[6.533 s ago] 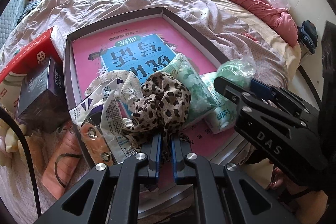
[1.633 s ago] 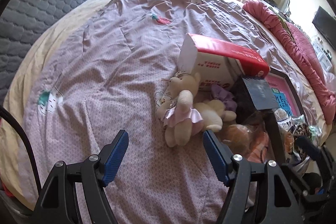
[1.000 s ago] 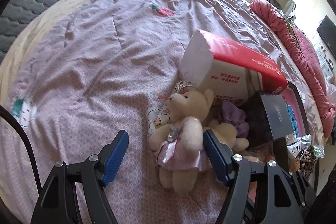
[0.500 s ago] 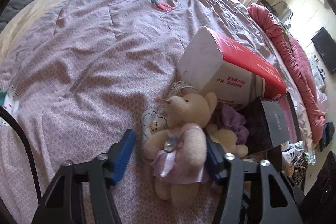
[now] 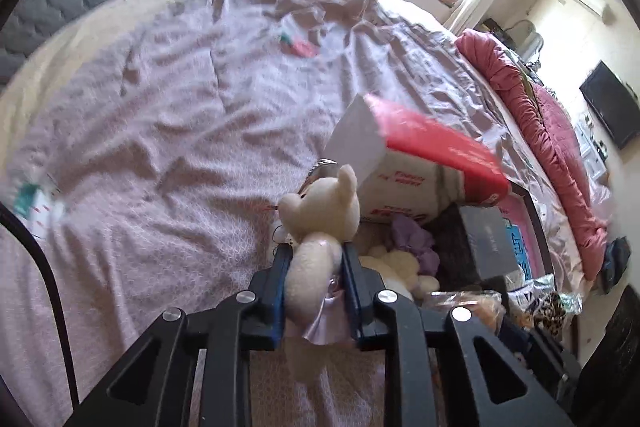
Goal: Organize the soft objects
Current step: 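Grasp and lift the teddy bear with the left gripper while the right grasps the bread roll, then carry the teddy bear with the left gripper while the right carries the bread roll over the tray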
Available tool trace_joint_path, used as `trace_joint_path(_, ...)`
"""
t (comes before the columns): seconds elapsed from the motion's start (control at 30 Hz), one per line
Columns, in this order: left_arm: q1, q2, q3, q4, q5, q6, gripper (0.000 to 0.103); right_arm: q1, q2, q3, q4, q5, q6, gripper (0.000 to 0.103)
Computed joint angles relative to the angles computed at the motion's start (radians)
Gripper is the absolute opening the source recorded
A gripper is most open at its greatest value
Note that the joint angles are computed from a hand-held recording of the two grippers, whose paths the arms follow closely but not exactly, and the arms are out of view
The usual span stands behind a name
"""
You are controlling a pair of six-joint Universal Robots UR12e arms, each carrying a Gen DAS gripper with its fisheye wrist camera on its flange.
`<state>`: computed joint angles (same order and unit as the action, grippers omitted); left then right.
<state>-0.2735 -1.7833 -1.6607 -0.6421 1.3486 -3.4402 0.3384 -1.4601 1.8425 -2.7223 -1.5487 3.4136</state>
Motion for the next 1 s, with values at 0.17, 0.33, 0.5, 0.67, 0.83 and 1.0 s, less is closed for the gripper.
trace_joint_path(0.17,-0.018,0.021,0.0,0.022,0.022,0.032,0.024,-0.007,-0.026,0.016,-0.039,-0.003,0.01,0.052)
trace_joint_path(0.33,-0.039,0.041,-0.002,0.041,0.033,0.051,0.024,-0.017,-0.061,0.037,-0.075,-0.017,0.027,0.052)
trace_joint_path(0.5,-0.07,0.054,0.006,0.047,0.022,0.078,0.024,-0.038,-0.108,0.067,-0.112,-0.043,0.052,0.052)
trace_joint_path(0.67,-0.106,0.054,0.023,0.043,-0.002,0.093,0.024,-0.065,-0.162,0.103,-0.13,-0.085,0.083,0.052)
trace_joint_path(0.83,-0.145,0.051,0.04,0.037,-0.001,0.116,0.024,-0.089,-0.206,0.133,-0.138,-0.119,0.101,0.052)
trace_joint_path(1.0,-0.18,0.045,0.058,0.024,-0.001,0.142,0.024,-0.115,-0.249,0.164,-0.15,-0.14,0.114,0.052)
